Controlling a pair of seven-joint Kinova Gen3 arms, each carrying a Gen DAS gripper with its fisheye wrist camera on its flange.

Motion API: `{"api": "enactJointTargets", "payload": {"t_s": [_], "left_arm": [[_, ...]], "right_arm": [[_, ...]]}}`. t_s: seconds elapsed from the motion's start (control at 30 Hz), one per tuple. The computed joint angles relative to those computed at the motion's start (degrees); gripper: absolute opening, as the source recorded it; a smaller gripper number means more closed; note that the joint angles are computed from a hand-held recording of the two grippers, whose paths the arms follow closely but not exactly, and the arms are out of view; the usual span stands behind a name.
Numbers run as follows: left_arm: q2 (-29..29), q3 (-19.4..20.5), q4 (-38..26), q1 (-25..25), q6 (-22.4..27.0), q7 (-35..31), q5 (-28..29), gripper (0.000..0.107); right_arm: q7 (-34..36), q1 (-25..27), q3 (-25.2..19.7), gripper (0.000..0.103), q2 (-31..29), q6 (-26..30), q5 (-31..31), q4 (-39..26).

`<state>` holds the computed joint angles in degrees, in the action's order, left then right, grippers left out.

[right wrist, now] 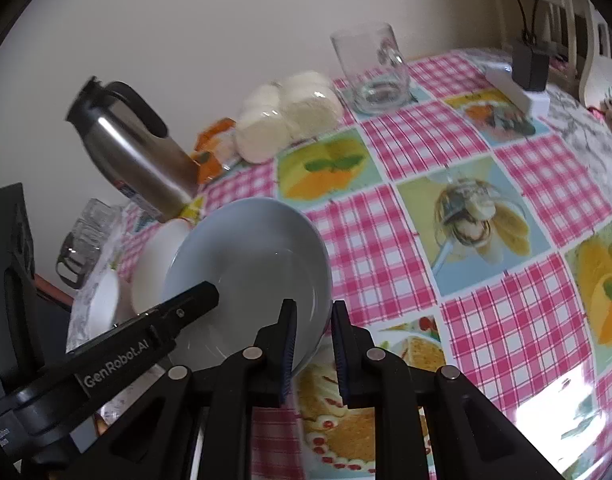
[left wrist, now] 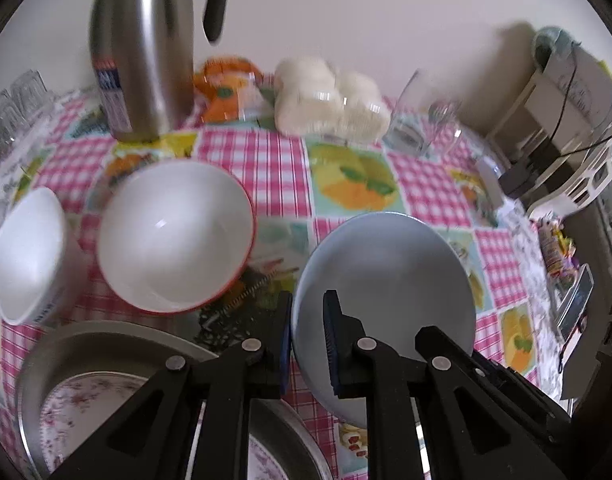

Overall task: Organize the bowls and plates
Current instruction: 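Lift the pale blue bowl with both grippers toward the steel basin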

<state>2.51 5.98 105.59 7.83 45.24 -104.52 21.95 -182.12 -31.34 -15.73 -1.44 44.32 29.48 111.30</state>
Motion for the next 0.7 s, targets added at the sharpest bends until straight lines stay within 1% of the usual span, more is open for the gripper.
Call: {"api": "enactJointTargets", "payload": {"t_s": [0.1, 0.23, 0.37, 0.5, 0.7], "left_arm": [[-2.7, -1.4, 1.0, -1.5, 0.2, -2.6, 3.8, 0.015], [-5.8, -3.4, 2.6, -2.9, 0.5, -5.0, 7.0, 0.016], [-8.7, -5.2, 3.9, -3.9, 1.0, -5.6, 7.6, 0.016], [-10.8, -8.1, 5.1, -5.1, 2.7, -8.3, 10.0, 0.016], [-12.4, -11.0, 5.9, -7.3, 6.0, -10.9, 12.0, 0.015]], "right_arm": [[0.1, -0.5, -0.5, 0.019, -0.6, 0.8, 0.8, -1.6], [0.4, -1.6, -2.1, 0.019, -1.1, 3.7, 2.8, -4.5], [0.5, -3.1, -3.3, 0.019, -0.7, 5.1, 4.2, -6.6], [0.1, -4.6, -3.7, 0.019, -0.5, 4.5, 4.6, -7.2], [-0.2, -6.2, -3.9, 0.019, 0.1, 3.3, 4.3, -7.8]]}}
